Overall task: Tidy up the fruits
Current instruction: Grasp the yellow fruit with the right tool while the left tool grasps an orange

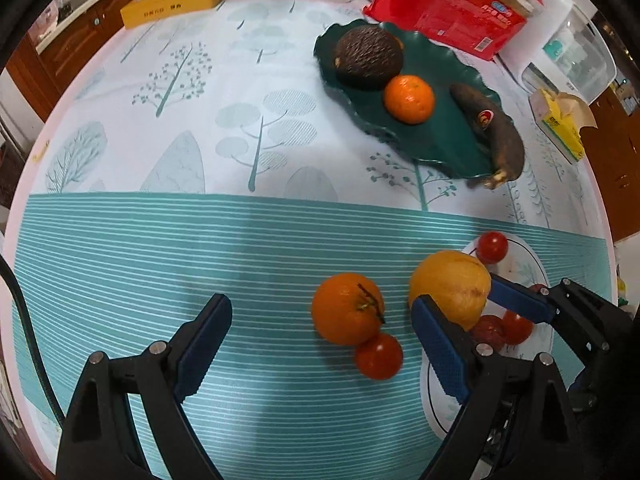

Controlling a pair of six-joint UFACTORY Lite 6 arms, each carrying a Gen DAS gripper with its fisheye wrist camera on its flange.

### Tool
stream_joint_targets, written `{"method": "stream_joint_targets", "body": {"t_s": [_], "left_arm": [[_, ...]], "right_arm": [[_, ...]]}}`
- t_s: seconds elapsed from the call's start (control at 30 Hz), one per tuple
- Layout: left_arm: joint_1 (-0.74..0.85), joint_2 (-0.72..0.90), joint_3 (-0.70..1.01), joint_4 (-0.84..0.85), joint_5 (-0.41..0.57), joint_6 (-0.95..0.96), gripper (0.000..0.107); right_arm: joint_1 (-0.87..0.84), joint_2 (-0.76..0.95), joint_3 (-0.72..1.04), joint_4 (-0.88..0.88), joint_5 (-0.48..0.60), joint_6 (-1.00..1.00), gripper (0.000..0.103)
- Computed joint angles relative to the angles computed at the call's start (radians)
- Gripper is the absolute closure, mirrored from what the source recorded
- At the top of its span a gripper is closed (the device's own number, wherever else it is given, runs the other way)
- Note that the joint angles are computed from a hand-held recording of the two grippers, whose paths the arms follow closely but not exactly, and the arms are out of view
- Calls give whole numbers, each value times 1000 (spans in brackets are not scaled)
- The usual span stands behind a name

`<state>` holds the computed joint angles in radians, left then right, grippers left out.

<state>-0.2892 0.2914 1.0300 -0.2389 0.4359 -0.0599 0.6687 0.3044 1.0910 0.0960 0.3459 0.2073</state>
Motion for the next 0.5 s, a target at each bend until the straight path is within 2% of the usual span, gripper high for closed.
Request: {"method": "stream_joint_targets", "body": {"t_s": [0.27,0.5], "left_arm": [[9,47,21,-54,-7,38,17],[19,70,28,-81,3,55,22]], "right_arm": [[16,50,28,-33,-42,18,50],[-4,55,25,77,-58,-91,50]]}}
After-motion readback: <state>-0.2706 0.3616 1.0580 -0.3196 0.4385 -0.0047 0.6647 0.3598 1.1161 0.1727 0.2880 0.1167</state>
